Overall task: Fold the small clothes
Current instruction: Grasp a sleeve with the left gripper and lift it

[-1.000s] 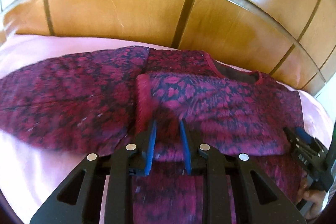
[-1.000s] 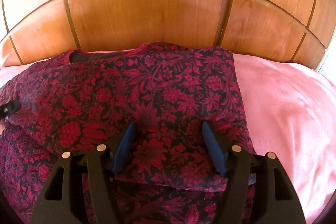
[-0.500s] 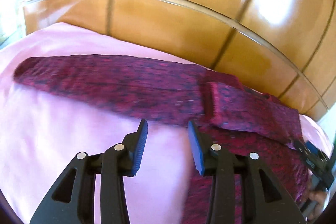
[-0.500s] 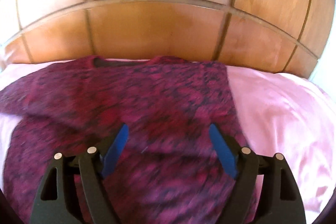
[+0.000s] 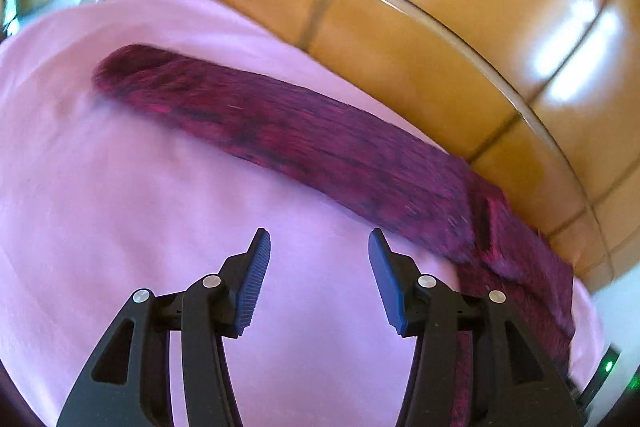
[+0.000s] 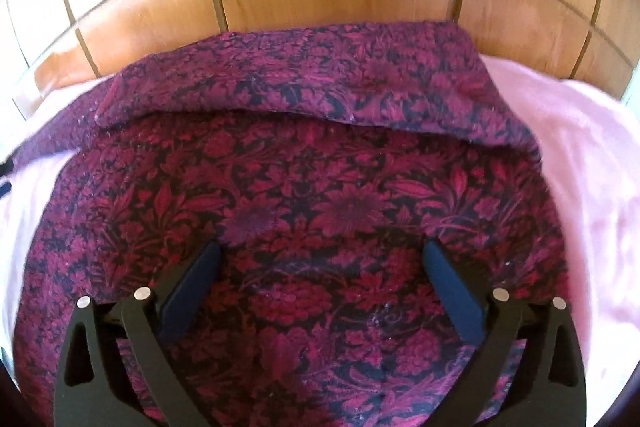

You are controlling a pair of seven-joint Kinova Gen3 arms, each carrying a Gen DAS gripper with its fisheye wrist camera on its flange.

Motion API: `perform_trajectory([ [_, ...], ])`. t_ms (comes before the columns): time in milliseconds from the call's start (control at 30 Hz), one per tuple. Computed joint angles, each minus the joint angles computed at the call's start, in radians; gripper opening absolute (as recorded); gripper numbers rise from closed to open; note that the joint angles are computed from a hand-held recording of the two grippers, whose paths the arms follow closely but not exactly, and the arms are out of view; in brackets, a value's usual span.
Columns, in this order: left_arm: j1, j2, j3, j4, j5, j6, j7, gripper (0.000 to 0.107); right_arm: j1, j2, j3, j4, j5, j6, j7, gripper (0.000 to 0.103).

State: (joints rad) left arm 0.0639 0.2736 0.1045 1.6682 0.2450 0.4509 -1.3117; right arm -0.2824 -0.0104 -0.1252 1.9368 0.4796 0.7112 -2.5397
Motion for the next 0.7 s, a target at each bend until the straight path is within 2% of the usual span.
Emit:
perform_trajectory([
  [67,-0.065,0.015,0.008,-0.009,0.081,0.01,-0.024,0.05,0.011,-0.005,0.01,0.006,-0.03,-0.022,0.029,0.101],
  [233,-0.281,0.074,0.109,-0.028,0.284,0.012,-0.06,0.05,0.018,-0.006,0.005,0.013,-0.006,-0.026,0.021,0.101],
  [333,-0.342,0.104,0.126,-0.038,0.405,0.011,-0.127,0.05,0.012,-0.003,-0.002,0.01,0.013,-0.016,0.002,0.101],
  [400,-0.332,0.118,0.092,-0.048,0.461,0.002,-0.145,0.05,0.004,0.0,-0.007,0.011,0.029,-0.013,-0.021,0.101],
  [467,-0.338,0.146,0.091,-0.084,0.464,0.008,-0.131,0.05,0.001,0.003,-0.005,0.011,0.035,-0.014,-0.026,0.101],
  [533,-0.303,0.176,0.052,-0.133,0.407,0.021,-0.059,0.05,-0.002,0.005,-0.004,0.011,0.04,-0.014,-0.032,0.101],
  [600,-0.236,0.201,-0.025,-0.192,0.327,0.057,0.022,0.036,-0.004,0.006,-0.003,0.012,0.045,-0.015,-0.037,0.101],
  [633,-0.207,0.215,-0.058,-0.227,0.287,0.09,0.061,0.019,-0.005,0.006,-0.003,0.012,0.046,-0.015,-0.039,0.101],
  [700,-0.197,0.222,-0.071,-0.257,0.251,0.113,0.092,0.013,-0.006,0.005,-0.001,0.013,0.045,-0.016,-0.036,0.101],
])
